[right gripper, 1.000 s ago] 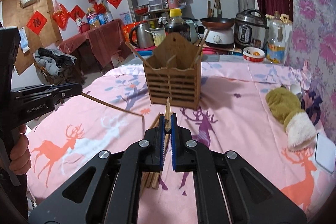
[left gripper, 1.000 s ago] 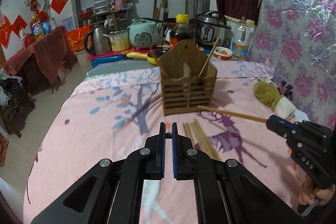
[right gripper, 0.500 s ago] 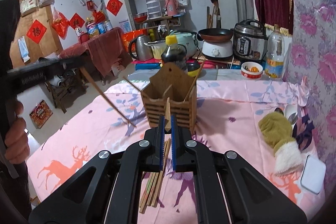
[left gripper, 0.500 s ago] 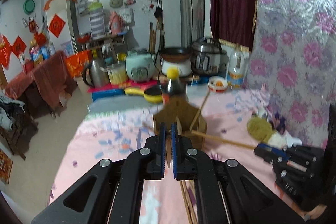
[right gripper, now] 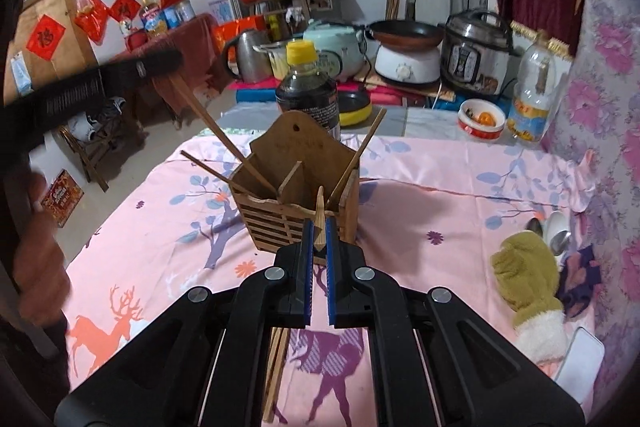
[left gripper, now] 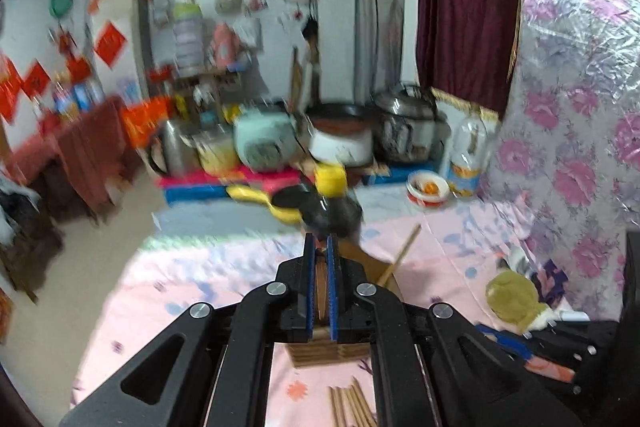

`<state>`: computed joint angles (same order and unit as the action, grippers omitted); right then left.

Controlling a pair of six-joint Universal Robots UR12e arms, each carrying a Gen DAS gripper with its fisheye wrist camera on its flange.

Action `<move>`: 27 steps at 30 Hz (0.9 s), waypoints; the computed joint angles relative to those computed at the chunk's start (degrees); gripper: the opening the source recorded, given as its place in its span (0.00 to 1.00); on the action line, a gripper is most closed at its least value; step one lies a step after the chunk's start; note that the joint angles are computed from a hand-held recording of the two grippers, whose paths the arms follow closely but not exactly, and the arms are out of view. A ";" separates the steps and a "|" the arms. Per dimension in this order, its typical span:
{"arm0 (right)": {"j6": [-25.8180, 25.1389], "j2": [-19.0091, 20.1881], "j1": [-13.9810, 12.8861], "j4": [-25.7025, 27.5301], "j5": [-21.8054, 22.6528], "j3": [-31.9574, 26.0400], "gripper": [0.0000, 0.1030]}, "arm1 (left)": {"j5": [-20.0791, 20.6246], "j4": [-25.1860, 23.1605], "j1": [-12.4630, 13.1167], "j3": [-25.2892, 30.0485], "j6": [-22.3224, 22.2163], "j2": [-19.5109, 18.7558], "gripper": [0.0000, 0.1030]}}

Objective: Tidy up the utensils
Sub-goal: 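Lift both chopsticks, insert them into the wooden holder, open both tools, then move both open tools back over the remaining chopsticks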

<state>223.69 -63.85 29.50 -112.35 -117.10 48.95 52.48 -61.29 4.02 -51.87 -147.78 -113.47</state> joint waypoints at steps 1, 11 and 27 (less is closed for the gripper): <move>0.32 0.40 -0.29 0.02 0.28 -0.36 0.10 | 0.60 -0.61 -0.09 0.19 -0.07 -0.40 0.23; 2.28 -1.14 1.83 -6.68 -7.10 4.21 0.26 | -0.06 3.61 3.70 -5.58 -4.47 1.35 0.85; 9.84 -6.84 7.01 -16.37 -4.24 20.33 0.45 | 5.36 1.13 8.54 -25.93 8.73 10.57 0.94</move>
